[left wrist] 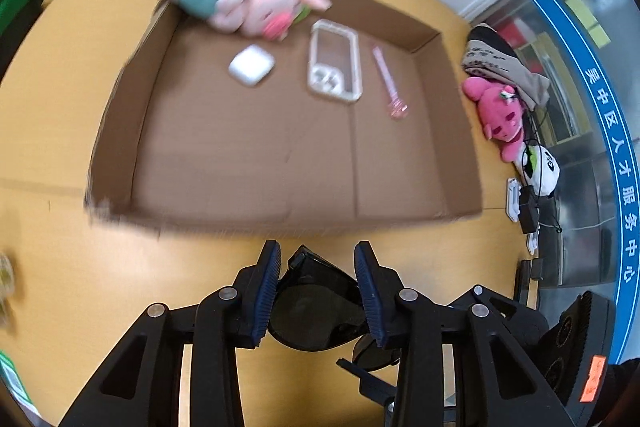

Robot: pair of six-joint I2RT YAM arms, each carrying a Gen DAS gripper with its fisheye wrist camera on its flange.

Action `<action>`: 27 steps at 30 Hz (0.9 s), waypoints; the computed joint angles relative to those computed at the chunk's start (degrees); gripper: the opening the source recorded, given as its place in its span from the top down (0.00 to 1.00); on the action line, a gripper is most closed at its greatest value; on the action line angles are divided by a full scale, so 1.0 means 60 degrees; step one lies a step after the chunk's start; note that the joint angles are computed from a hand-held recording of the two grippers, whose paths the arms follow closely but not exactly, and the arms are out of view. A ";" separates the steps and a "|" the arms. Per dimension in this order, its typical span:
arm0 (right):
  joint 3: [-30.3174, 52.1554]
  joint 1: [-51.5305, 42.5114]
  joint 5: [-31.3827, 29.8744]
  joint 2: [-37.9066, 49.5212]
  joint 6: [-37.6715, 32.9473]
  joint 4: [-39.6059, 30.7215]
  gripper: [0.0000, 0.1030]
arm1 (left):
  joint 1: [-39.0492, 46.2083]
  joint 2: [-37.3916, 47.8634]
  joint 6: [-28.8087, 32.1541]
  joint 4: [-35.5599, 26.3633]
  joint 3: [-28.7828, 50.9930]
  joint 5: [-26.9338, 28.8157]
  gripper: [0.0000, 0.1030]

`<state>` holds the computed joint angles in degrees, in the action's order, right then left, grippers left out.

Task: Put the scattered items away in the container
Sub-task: 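Lift the sunglasses with the left gripper and carry them over the box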

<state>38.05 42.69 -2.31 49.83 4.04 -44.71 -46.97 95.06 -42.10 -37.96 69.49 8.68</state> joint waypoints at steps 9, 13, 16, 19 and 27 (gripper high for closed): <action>0.1327 -0.2854 -0.1123 0.2887 -0.1883 0.1147 0.73 | 0.0890 0.2348 0.1751 -0.0895 0.3054 0.0382 0.71; 0.1946 -0.3492 -0.1830 0.4246 -0.1993 0.1753 0.74 | 0.1219 0.2903 0.2165 -0.1207 0.3785 0.0492 0.71; 0.2375 -0.3672 -0.2274 0.4847 -0.1793 0.1810 0.74 | 0.1511 0.3241 0.2414 -0.1395 0.4138 0.0535 0.71; 0.2917 -0.3705 -0.2546 0.5576 -0.1577 0.1901 0.74 | 0.1976 0.3657 0.2649 -0.1540 0.4519 0.0723 0.71; 0.5694 -0.3999 -0.3957 0.9132 -0.1312 0.1521 0.75 | 0.3162 0.4974 0.3123 -0.1976 0.5654 0.1148 0.71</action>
<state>72.22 18.69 -26.05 104.62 -3.83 -35.58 -27.99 124.91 -23.36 -49.82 103.41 15.58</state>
